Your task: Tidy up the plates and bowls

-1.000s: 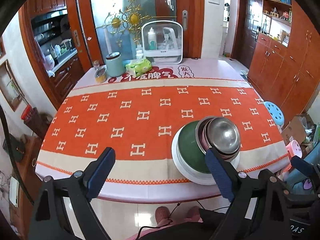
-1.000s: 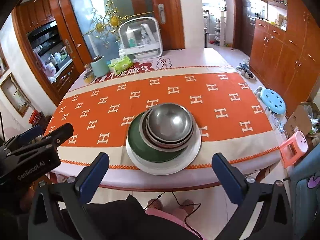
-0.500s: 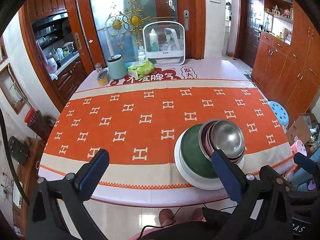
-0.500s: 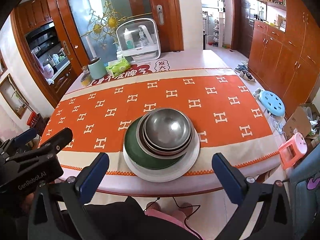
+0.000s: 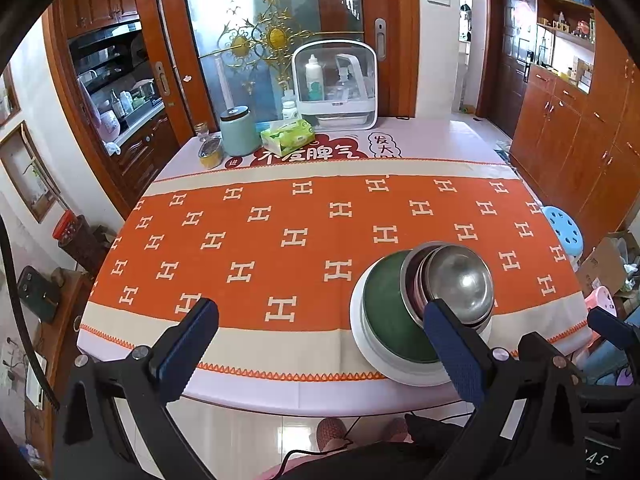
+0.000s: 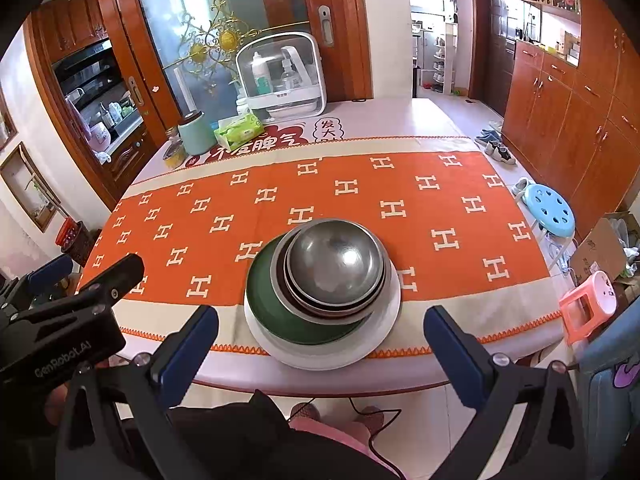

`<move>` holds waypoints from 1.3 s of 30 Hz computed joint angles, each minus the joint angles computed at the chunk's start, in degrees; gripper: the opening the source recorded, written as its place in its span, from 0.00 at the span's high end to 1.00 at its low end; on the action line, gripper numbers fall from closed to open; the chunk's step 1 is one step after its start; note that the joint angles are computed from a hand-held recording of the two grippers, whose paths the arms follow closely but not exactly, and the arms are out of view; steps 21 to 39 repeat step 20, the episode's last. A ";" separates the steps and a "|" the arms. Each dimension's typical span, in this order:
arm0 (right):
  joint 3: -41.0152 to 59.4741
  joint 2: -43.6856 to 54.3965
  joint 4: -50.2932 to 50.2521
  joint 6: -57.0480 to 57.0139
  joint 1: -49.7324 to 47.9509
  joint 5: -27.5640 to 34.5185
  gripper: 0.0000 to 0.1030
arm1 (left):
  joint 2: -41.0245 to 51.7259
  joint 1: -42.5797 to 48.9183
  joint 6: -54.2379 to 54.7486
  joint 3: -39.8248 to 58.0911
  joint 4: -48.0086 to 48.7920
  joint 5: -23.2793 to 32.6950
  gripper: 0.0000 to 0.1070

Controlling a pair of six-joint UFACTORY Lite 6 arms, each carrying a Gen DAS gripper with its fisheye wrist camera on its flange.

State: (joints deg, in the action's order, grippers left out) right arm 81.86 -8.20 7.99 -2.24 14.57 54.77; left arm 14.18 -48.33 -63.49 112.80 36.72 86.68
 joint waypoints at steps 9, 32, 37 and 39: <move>0.33 0.57 0.95 -1.33 -0.61 0.10 0.00 | 0.35 -0.05 -0.29 0.36 0.10 0.45 0.05; 0.82 1.49 1.73 -2.15 -0.69 0.00 0.00 | 1.78 -0.35 -0.80 2.20 0.34 1.72 0.05; 0.82 1.49 1.73 -2.15 -0.69 0.00 0.00 | 1.78 -0.35 -0.80 2.20 0.34 1.72 0.05; 0.82 1.49 1.73 -2.15 -0.69 0.00 0.00 | 1.78 -0.35 -0.80 2.20 0.34 1.72 0.05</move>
